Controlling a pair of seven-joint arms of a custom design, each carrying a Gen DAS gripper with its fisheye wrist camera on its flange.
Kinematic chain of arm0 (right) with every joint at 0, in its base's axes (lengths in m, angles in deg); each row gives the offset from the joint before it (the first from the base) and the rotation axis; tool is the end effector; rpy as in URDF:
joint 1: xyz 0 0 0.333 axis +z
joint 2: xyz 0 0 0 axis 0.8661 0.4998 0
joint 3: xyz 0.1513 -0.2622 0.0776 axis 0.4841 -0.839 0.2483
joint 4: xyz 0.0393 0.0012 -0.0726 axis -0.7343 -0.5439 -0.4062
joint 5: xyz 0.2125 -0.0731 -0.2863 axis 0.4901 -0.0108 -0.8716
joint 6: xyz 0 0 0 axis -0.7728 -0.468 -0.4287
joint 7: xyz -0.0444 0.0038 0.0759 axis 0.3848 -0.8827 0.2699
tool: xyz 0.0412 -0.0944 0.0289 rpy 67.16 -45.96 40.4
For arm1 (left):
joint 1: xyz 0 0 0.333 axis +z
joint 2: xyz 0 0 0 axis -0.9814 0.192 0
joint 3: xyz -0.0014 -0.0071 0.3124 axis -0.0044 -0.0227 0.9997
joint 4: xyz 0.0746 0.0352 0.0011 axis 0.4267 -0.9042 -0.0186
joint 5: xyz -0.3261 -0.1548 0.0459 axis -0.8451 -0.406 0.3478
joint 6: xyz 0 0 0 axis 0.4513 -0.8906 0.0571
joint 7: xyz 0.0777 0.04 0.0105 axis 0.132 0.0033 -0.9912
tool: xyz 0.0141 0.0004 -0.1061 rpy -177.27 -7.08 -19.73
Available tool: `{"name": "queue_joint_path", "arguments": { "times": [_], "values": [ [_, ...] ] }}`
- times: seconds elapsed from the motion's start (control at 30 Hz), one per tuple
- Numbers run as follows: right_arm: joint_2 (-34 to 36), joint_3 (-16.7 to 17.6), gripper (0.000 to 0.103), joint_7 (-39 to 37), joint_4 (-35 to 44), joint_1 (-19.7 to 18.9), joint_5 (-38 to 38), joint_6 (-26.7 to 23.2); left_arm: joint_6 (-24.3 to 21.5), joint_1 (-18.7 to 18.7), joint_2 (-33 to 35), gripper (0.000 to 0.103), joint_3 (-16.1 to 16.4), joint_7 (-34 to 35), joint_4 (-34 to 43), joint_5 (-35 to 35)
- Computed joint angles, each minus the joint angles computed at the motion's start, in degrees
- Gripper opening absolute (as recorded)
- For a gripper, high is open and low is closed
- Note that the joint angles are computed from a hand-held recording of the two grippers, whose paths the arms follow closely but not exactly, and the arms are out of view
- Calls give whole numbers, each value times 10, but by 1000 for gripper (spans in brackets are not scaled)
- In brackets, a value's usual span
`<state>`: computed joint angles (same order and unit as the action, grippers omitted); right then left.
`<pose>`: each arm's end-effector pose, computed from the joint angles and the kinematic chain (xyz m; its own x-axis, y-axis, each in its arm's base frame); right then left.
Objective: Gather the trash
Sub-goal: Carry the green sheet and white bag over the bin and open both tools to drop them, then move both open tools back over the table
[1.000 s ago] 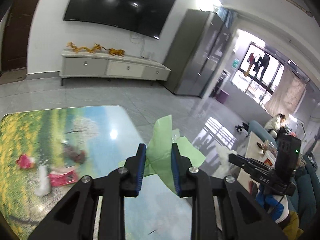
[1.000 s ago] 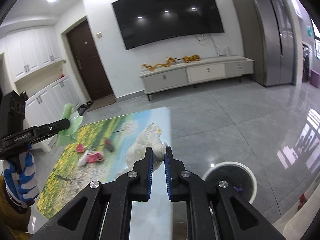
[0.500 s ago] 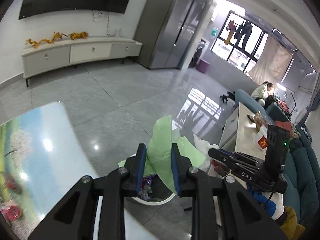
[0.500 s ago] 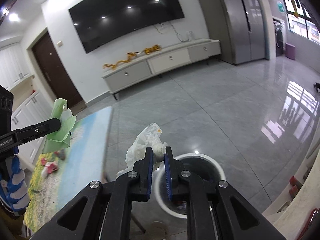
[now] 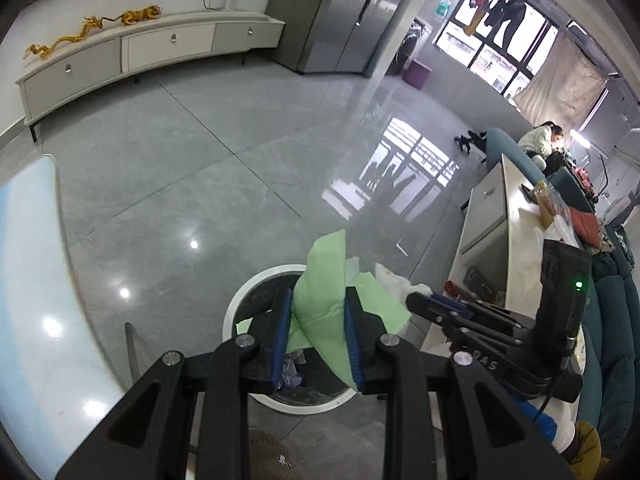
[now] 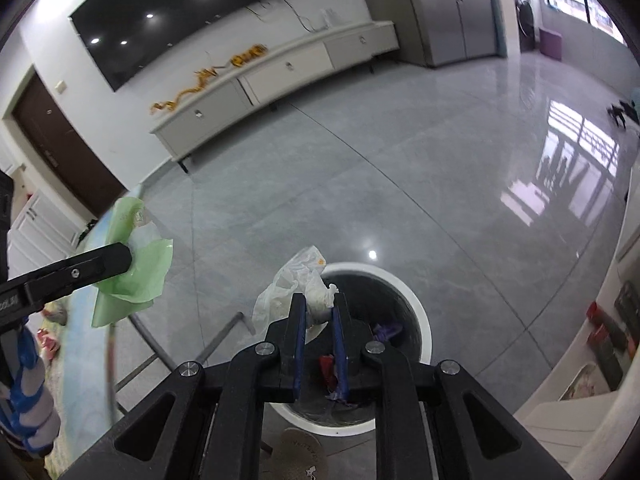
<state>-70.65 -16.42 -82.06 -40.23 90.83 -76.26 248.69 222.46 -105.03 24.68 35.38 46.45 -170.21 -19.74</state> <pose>0.3813 0.3683 0.3759 -0.1658 -0.9238 -0.3450 -0.7272 0.3509 -0.5900 0.5054 -0.4388 0.4250 -0.5708 -0.7617 0.3067 -0.7618 0.3518 -0.5440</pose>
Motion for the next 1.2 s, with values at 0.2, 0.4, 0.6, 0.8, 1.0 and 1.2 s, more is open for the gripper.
{"name": "queue_joint_path", "arguments": {
  "times": [0.2, 0.4, 0.6, 0.8, 1.0, 1.2],
  "values": [
    [34, -9, 29, -30, 7, 2, 51, 8, -12, -8, 27, 44, 2, -10, 17, 3],
    [3, -6, 29, -3, -11, 18, 36, -13, 37, 8, -41, 44, -12, 7, -66, -23],
    [-46, 28, 29, 31, -13, 29, 5, -67, 111, 17, -169, 44, -17, 24, -210, -47],
    [-54, 65, 29, -2, 36, 51, 4, -121, 133, 9, -298, 44, 7, 146, -330, -189],
    [0, 75, 39, -104, 136, 90, 27, -143, 157, -4, -425, 43, 74, 191, -447, -231],
    [107, 62, 41, -270, 279, 137, 93, -140, 154, 53, -514, 43, 126, 168, -551, -186]
  ]
}}
